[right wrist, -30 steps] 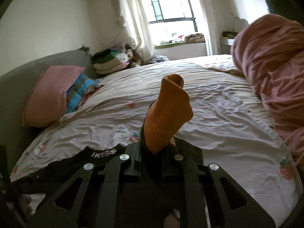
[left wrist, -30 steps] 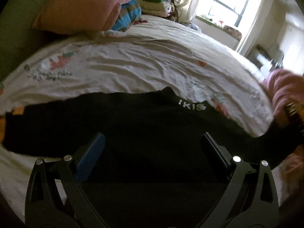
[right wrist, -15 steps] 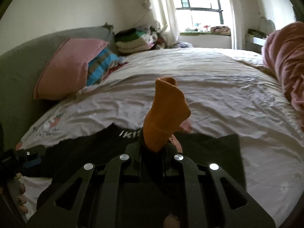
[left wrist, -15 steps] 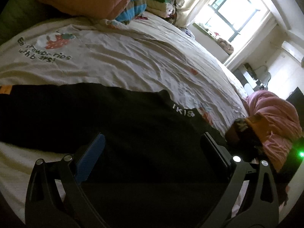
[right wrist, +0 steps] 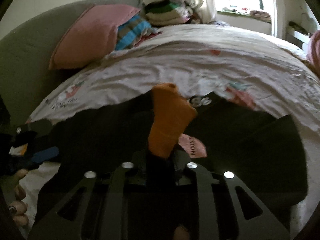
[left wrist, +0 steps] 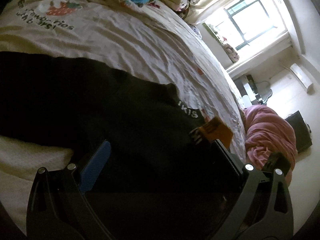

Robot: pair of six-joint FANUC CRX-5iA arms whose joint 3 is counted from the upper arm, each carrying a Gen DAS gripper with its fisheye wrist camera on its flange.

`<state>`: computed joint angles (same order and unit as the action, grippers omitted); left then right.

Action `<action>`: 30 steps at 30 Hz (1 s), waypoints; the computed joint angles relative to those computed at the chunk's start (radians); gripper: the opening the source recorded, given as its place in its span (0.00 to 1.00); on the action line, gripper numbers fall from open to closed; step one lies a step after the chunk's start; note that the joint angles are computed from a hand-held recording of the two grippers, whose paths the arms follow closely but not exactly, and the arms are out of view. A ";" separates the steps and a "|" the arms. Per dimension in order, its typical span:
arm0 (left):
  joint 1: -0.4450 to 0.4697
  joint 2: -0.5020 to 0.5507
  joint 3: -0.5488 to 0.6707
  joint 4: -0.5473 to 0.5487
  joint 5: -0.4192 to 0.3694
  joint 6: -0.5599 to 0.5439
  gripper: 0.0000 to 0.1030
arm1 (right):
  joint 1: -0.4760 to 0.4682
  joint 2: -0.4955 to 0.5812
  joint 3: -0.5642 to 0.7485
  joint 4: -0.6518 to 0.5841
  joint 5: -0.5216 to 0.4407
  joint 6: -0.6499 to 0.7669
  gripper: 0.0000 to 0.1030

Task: Fold small clothes
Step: 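Lay the sleeve across the shirt front and open the right tool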

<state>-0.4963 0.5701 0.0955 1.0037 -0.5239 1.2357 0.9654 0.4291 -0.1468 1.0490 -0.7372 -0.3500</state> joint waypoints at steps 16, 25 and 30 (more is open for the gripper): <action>-0.016 0.129 0.127 0.017 -0.182 0.012 0.66 | 0.037 -0.188 -0.225 0.176 0.143 -0.214 0.68; -0.050 0.214 0.318 -0.218 -0.234 0.163 0.12 | 0.070 -0.288 -0.337 0.193 0.021 -0.366 0.68; -0.064 0.169 0.275 -0.144 -0.175 0.054 0.06 | 0.078 -0.308 -0.363 0.188 0.001 -0.399 0.68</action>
<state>-0.5606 0.7394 0.3706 0.8593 -0.6991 1.2894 1.0431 0.1208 -0.5099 1.2375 -0.7357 -0.7490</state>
